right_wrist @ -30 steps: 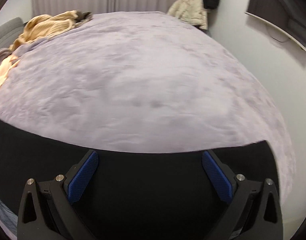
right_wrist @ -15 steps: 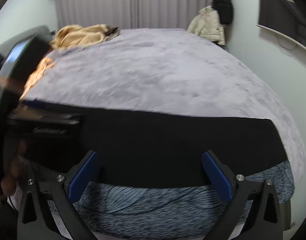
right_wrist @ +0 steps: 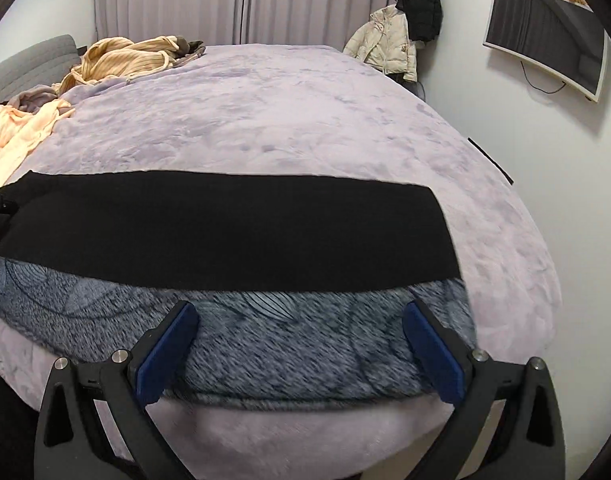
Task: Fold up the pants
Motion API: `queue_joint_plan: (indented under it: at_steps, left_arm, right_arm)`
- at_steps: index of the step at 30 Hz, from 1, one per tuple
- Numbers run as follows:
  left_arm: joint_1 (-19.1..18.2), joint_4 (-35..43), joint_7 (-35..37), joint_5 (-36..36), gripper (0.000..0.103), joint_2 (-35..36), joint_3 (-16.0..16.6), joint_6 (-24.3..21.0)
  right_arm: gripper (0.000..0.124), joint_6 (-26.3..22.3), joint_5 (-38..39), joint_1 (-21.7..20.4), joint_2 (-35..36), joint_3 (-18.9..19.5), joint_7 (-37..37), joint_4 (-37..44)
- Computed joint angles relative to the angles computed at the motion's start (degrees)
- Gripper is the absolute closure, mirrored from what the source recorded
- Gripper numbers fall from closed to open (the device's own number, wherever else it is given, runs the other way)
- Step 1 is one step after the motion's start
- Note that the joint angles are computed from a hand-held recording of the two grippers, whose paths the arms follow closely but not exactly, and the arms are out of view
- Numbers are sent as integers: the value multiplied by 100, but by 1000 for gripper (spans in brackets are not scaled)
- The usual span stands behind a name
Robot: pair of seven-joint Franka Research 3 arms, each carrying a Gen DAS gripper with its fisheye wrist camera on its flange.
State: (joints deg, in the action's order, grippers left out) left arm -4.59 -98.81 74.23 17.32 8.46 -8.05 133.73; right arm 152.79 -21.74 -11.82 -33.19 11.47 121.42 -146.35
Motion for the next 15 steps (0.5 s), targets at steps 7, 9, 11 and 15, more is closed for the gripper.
queue_joint_plan:
  at_steps: [7,9,11,15]
  left_arm:
    - [15,-1093,-567,388,0,-977,21,124]
    - [-59,-1381,52,-54,0,-1245,-34,356]
    - [-250,-1472,913,-692,0,-1337,-101,457]
    - [-664,-1299,1924,-1767,0,-1087,-303,606]
  right_arm:
    - [21,288,1362,790,-837,-985,-821,-699]
    - [21,571,1883,1202,-1114,-1321,-1158,-981]
    - [21,1083,2439,1591,-1362,-1593,-1265,-1359]
    - [21,2003,2997,1816,-1120,-1505,-1320,-1628]
